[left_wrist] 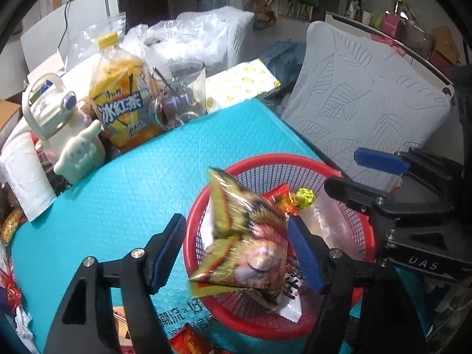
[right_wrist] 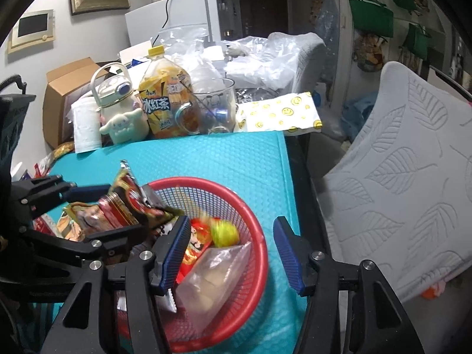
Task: Organize snacks
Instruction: 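Open both tools to drop the cereal packet and lollipop into the basket, then move both tools back toward the yellow packet and dark red bag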
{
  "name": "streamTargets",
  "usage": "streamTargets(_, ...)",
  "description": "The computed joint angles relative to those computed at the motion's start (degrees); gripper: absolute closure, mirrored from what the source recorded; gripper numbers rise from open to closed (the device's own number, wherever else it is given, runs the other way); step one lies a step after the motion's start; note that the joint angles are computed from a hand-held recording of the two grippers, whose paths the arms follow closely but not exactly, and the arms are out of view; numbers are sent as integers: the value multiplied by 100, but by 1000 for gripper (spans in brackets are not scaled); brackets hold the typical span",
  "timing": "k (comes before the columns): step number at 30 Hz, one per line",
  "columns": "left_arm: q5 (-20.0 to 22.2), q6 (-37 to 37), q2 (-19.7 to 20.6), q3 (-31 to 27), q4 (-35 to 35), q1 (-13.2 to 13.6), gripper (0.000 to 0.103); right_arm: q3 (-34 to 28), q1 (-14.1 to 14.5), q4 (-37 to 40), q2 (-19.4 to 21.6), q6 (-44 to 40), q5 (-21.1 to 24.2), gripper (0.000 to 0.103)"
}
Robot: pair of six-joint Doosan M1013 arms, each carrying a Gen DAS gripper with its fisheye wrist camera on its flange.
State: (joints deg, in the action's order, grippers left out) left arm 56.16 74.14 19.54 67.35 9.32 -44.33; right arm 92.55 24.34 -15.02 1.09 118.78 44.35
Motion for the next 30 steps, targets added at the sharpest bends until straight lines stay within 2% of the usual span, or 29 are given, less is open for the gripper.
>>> streamTargets(5,-33,-66,-63,12,136,-57,33,32,40,-161,-88,196,35,45)
streamTargets(16,-278,-101,-338,149,-15,-53,33,9,241,-660,-295,614,77,45)
streamTargets(22,-554,-472,-628,419,498,-159,33,-15,473,-1070,-422,897,94,45)
streamTargets(30,-630,-655,-997,722,728,-241,33,-8,841,-1535,-591,1224,110,45)
